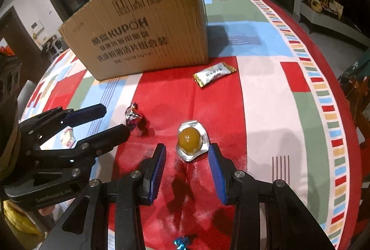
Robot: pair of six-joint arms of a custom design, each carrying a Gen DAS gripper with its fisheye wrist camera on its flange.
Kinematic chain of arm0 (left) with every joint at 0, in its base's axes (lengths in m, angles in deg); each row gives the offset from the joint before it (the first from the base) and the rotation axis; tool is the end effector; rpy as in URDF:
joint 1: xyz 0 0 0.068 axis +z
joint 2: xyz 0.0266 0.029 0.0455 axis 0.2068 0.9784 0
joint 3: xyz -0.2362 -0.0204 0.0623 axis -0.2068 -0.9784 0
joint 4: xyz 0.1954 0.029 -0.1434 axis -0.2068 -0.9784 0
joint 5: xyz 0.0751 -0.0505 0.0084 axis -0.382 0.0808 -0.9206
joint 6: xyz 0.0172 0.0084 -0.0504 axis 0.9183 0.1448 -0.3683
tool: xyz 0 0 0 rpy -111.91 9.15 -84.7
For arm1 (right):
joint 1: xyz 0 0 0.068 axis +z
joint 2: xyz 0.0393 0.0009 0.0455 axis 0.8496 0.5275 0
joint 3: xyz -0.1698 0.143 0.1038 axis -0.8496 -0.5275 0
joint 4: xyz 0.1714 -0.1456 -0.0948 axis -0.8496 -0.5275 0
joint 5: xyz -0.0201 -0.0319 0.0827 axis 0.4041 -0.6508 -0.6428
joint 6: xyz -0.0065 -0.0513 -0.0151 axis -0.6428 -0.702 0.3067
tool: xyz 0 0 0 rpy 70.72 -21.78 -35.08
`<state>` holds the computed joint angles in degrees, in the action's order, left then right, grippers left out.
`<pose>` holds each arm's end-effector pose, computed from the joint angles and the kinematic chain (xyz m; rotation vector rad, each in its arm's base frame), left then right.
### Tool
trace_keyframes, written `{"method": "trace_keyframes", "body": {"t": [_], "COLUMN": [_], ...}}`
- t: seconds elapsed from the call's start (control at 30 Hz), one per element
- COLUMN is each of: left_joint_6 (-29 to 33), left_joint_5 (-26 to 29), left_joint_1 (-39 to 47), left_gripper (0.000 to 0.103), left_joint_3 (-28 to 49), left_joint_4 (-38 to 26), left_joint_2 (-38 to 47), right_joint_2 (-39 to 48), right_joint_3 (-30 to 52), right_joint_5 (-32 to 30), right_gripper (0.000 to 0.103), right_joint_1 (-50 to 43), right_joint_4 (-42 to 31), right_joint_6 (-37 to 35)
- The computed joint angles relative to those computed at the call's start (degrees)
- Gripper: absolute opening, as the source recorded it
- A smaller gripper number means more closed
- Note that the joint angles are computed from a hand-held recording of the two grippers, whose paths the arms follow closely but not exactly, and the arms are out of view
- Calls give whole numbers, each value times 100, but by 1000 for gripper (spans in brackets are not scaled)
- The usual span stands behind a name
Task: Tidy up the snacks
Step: 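Grasp the purple wrapped candy with left tool while right tool grasps the yellow-ball blister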
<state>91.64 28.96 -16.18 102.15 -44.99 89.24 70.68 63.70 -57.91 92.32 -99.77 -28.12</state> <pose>0.3097 -0.1722 0.1534 0.7605 2.4399 -0.3809 0.2587 0.1691 0.1357 0.1277 2.5687 0.2933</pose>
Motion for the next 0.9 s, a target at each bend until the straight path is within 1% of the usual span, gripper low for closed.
{"method": "trace_keyframes", "body": {"t": [0.27, 0.37, 0.4, 0.47, 0.6, 0.63, 0.67, 0.73, 0.9], "left_joint_6": [-77, -153, -167, -145, -163, -160, -159, -147, -53], "left_joint_5": [-154, -111, -101, -138, -206, -158, -132, -95, -143], "left_joint_1": [-30, -7, -11, -31, -46, -31, -20, -7, -23], "left_gripper": [54, 53, 52, 46, 39, 28, 29, 28, 27], "left_joint_3": [370, 447, 480, 543, 418, 428, 423, 391, 160], "left_joint_4": [8, 52, 51, 6, 147, 125, 119, 119, 187], "left_joint_2": [510, 631, 670, 739, 710, 713, 707, 683, 436], "right_joint_2": [399, 444, 457, 499, 598, 596, 572, 488, 413], "right_joint_3": [284, 312, 321, 362, 455, 440, 385, 224, 103], "right_joint_5": [-14, 30, 38, 104, 366, 403, 406, 315, 234], "right_gripper": [39, 39, 39, 39, 38, 37, 37, 33, 31], "right_joint_1": [-62, -47, -48, -13, 118, 134, 139, 102, 57], "right_joint_4": [-30, 24, 32, 29, -13, 12, 84, 290, 449], "right_joint_6": [-4, 12, 8, -27, -136, -148, -124, -76, 46]}}
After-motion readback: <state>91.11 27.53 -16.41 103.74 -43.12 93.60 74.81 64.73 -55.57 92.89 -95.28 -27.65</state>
